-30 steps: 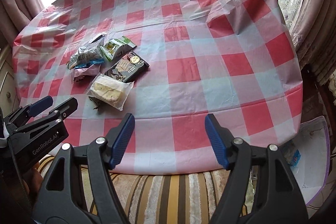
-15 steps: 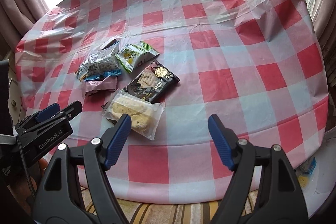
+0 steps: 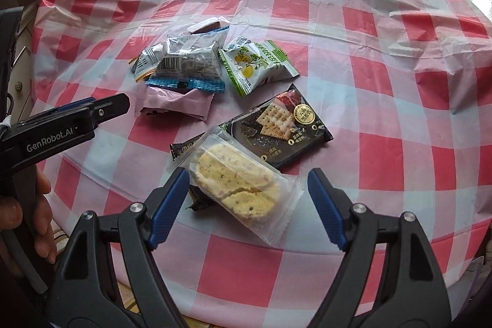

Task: Organize snacks
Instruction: 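Grasp the silver nut bag with the left tool while the right tool grasps the round cookie pack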

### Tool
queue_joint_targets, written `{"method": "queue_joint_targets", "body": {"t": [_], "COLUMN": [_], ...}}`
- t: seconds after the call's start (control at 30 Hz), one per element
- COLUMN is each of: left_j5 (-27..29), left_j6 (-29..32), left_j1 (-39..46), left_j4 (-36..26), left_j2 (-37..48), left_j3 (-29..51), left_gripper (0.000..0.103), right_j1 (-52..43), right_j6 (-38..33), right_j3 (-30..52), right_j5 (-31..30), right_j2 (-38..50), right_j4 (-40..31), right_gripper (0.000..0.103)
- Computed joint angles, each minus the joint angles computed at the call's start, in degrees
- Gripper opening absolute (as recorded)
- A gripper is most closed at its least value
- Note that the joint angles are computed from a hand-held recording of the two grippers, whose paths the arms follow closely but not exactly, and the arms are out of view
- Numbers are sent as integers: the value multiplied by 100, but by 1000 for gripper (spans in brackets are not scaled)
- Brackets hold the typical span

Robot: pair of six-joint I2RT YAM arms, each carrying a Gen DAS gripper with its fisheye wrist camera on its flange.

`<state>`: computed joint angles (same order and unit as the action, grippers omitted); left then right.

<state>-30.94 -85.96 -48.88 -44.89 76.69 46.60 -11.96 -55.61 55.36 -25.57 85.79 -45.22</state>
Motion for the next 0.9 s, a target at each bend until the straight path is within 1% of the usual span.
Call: {"method": "queue_joint_targets", "body": {"t": [0.13,0.27,0.4,0.5,0.57,0.63,0.67,0.7,0.73,0.77,0.8,0.87,0.9], "left_j5": [41,86,384,693,899,1074,1149,1221,1224,1204,1177,1147,1102], "left_j6": [701,1477,2094,2480,2602,2714,2763,2788,2798,2806,2823,2833,2825], "left_j1": [267,603,989,1267,1401,1487,1521,1554,1557,1548,1539,1524,1504], "left_j4": [780,1245,1814,1969,2131,2282,2389,2525,2628,2649,2642,2663,2642], "left_j2": [-279,-146,136,533,691,843,908,933,912,899,883,832,799], "left_j3": [-193,-2,124,320,307,299,263,198,130,113,112,84,73], "left_gripper": [66,66,66,66,66,64,56,54,53,51,49,46,45], "right_j1": [45,81,49,132,200,237,253,265,269,236,211,178,155], "right_j6": [-47,-79,-159,-316,-401,-442,-435,-434,-461,-501,-550,-485,-464], "right_j3": [-35,-39,34,-21,-86,-94,-78,-69,-75,-90,-66,-70,-27], "right_j5": [-18,-13,-191,-199,-196,-199,-171,-135,-102,-165,-221,-248,-260], "right_j2": [12,8,25,20,0,65,132,192,220,194,197,168,205], "right_j4": [157,188,171,255,348,384,380,371,343,335,269,311,270], "right_gripper": [80,79,80,80,80,80,79,73,73,65,54,41,41]}}
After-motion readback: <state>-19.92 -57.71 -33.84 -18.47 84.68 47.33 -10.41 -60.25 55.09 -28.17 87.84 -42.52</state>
